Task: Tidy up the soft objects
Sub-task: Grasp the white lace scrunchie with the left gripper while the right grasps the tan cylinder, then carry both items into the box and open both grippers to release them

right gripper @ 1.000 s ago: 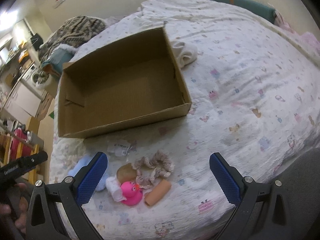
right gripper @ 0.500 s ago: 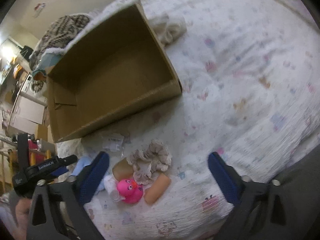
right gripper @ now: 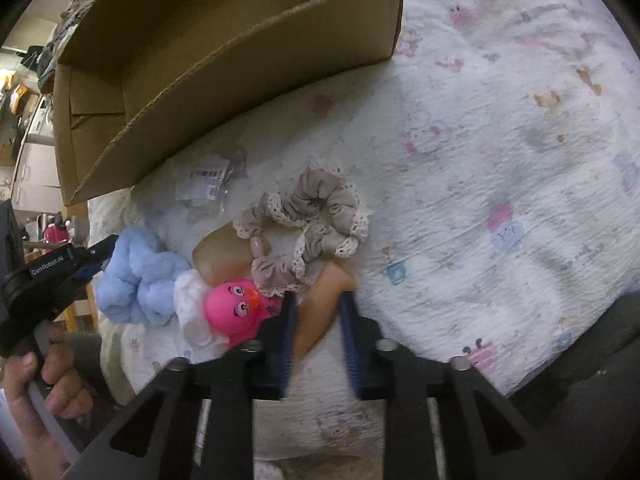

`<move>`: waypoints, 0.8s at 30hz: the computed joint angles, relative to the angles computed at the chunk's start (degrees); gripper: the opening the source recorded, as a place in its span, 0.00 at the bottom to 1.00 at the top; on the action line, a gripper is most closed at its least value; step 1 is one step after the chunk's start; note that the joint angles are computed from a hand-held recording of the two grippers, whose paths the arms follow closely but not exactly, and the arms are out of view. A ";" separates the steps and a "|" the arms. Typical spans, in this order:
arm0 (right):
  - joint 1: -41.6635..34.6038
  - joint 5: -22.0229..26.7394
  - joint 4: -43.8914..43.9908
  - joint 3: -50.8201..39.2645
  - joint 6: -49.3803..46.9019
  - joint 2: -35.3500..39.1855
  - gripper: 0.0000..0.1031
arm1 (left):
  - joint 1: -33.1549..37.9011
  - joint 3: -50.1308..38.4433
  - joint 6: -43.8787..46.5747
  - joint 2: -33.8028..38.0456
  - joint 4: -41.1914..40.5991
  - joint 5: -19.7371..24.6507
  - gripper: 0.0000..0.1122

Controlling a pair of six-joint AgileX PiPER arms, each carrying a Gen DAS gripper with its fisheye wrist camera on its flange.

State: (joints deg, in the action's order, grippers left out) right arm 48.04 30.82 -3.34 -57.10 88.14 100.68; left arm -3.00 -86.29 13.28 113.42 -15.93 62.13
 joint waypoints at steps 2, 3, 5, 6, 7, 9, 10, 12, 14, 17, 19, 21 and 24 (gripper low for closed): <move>0.45 0.51 -1.78 -0.43 1.48 -0.38 0.11 | 0.62 0.23 -0.10 -0.95 -0.51 -0.06 0.10; 0.67 0.37 -2.48 0.11 2.25 -1.11 0.11 | 0.99 0.41 -0.19 -1.58 -0.84 -0.03 0.10; 1.47 0.33 -4.37 0.75 4.53 -2.19 0.09 | 1.76 0.87 -0.18 -2.78 -1.64 -0.50 0.10; 1.88 0.73 -5.74 0.79 5.87 -2.65 0.09 | 2.11 1.19 0.09 -3.42 -1.81 -0.91 0.10; 2.44 0.96 -7.48 1.22 7.80 -3.67 0.09 | 2.22 1.68 0.11 -4.40 -1.68 -1.39 0.10; 3.25 2.32 -9.82 0.97 10.23 -4.82 0.09 | 2.77 3.56 0.98 -6.37 -1.89 -3.30 0.10; 3.55 2.43 -11.82 1.11 12.09 -5.70 0.09 | 3.12 4.18 1.57 -7.28 -2.18 -3.61 0.10; 4.59 3.23 -16.10 1.14 16.04 -7.23 0.09 | 3.55 6.41 3.57 -9.93 -3.22 -5.47 0.10; 5.66 3.15 -22.25 1.68 21.24 -8.81 0.09 | 3.88 8.66 5.91 -12.29 -3.91 -7.84 0.10; 6.80 5.25 -30.35 1.05 26.77 -10.10 0.09 | 3.48 11.31 8.79 -15.78 -5.61 -9.88 0.10; 7.49 7.13 -34.77 0.94 29.02 -11.38 0.09 | 3.04 11.35 9.92 -16.70 -6.37 -10.50 0.10; 7.43 8.79 -37.31 -0.33 29.01 -11.40 0.09 | 2.18 12.18 11.02 -18.35 -6.46 -12.17 0.10; 7.87 11.75 -39.98 -1.73 27.81 -12.18 0.09 | 1.22 14.09 13.68 -19.91 -7.61 -15.33 0.10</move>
State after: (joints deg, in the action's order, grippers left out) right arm 55.91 42.56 -43.32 -58.83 115.95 88.49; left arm -1.78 -72.20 26.96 93.51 -23.53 46.80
